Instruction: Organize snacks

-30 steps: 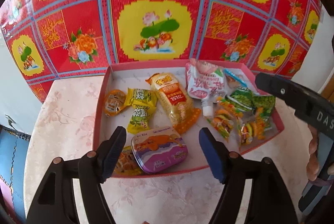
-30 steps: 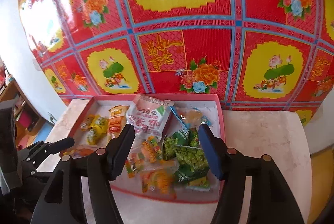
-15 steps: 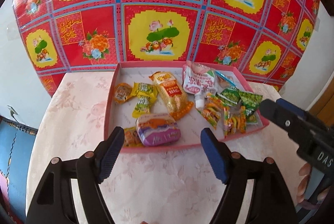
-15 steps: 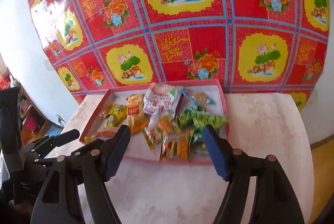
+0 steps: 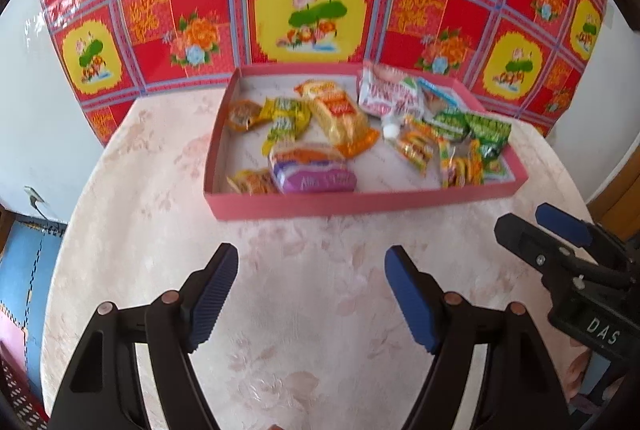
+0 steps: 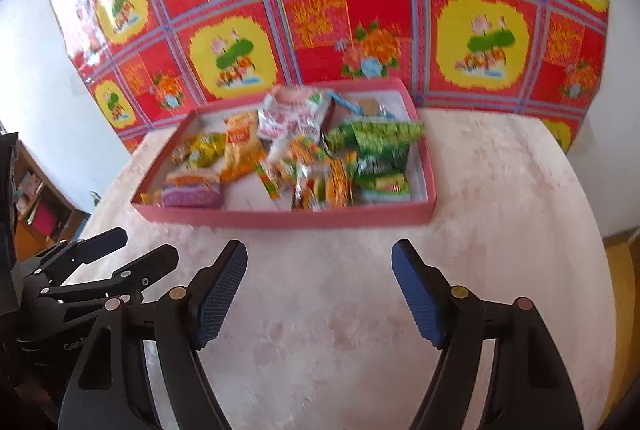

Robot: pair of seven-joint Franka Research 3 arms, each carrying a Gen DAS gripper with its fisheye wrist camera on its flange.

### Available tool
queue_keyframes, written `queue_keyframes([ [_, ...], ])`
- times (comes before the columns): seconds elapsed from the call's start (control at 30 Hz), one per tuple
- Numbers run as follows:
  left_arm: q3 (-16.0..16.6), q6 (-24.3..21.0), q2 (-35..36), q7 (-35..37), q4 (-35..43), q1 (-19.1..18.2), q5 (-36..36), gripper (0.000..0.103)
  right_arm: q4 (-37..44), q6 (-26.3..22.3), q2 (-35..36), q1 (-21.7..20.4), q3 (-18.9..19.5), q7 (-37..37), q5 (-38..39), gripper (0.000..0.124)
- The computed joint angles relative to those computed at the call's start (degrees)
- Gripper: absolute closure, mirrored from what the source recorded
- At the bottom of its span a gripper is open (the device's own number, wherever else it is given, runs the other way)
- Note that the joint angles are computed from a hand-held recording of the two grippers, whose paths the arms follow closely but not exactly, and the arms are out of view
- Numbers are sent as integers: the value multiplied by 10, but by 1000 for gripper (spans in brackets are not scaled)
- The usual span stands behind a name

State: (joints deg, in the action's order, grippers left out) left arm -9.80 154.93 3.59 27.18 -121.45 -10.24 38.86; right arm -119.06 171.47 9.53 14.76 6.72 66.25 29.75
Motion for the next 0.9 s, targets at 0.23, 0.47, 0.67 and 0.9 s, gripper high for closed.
queue_keyframes([
  [0.23,-2,-14,13,9,1,-4,-21,23,-7,-6,9,25,-34,88,-81,47],
  [0.47,0,-22,18,18,5,-8,-29,24,-6,-14,16,31,-48,155,-149,47],
  [0.67,1,-35,22,6,11,-13,-11,23,-11,-1,16,34,-52,184,-182,47],
  [0.9,1,-34,23,5,12,-13,-10,23,-13,3,17,53,-75,235,-258,46],
])
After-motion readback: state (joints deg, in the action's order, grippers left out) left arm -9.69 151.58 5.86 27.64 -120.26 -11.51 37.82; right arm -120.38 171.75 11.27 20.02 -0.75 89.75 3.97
